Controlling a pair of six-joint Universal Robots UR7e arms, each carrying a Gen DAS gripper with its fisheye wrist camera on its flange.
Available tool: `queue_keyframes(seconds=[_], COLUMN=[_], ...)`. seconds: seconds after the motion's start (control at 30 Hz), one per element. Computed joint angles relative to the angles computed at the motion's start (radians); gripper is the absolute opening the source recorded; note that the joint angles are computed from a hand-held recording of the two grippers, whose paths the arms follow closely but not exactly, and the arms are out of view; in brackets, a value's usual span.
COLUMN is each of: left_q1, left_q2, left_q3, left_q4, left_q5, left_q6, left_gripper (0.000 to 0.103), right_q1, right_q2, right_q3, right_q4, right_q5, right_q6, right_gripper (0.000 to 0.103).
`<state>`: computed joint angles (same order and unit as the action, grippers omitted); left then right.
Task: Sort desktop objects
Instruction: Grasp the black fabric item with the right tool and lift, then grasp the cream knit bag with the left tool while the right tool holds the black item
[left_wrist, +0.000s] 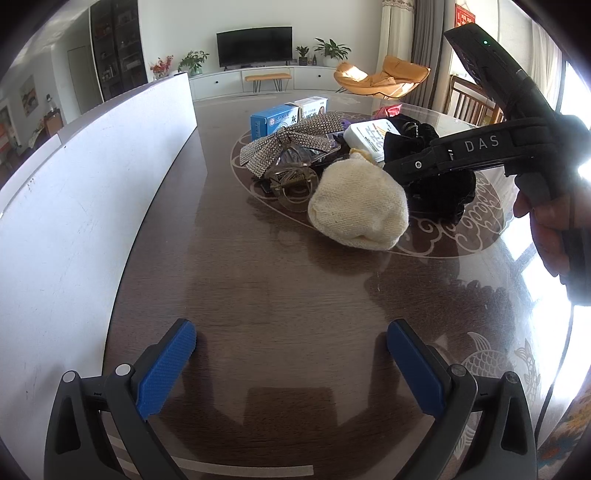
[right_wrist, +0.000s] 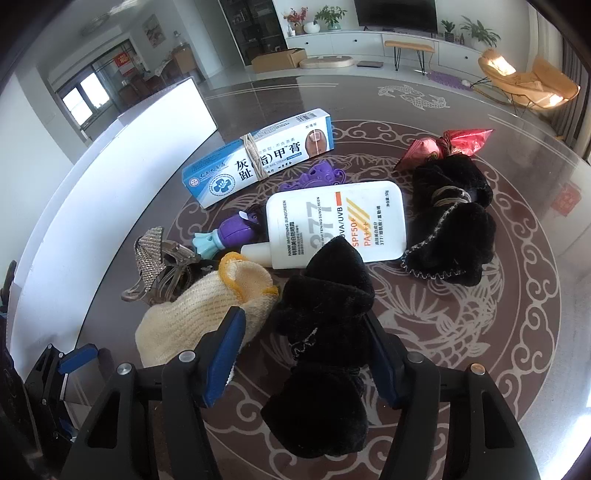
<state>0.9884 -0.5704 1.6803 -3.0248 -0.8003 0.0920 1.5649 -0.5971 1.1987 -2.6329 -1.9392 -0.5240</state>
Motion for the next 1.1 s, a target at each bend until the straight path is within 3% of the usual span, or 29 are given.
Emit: queue_keyframes(seconds=[0.1,0.2,0.33,0.47,0.73,0.77,0.87,1.0,1.1], left_q1=[0.000,0.000,0.001,0.001,0.000,0.000,0.000,0.002,0.000], left_q2=[0.000,0.000,0.001,0.001,0.003,0.003,0.002,0.000,-0.006], left_q3=[0.000,0.000,0.000,0.000,-0.003,-0.002,-0.001,-0.001,0.006], left_q4=[0.000,-0.001,-0.001,-0.002,-0.003,-0.003,-0.004,-0.004,0.009], left_q5=[0.000,0.000,0.000,-0.001,0.002,0.002,-0.001,-0.008,-0.009], left_q6=[0.000,0.001,0.001,0.002,0.001,0.002,0.004,0.008,0.003], left_gripper=[0.103,0.103,0.103,0.103,0.103,0.103,0.103,0.103,0.103], right_q1=[0.006,0.015,0.011,0.002,-0.007,-0.009,-0.022,-0.033,-0.031], right_q2=[-0.027,-0.059,-0.102,-0.142,-0.197,-0.197,-0.198,-0.213,-0.228], right_q3=[0.052,0.133,0.223,0.317,0.435,0.439,0.451,0.470,0.491], right_q4=[0.065,0.034,-0.080,-0.247,-0.405,-0.414,-0.440,-0.438,-0.443], right_q5=[0.043,0.045,0.041,0.009,-0.007,-0.007,-0.003,0.014,0.003], right_q6=[-0.047,-0.094,-0.070,-0.100,-0.149,-0.140,-0.094,-0.048,-0.067], right_gripper=[0.052,0.051,0.047,0.044,0.044,0.046,0.067,0.069,0.069])
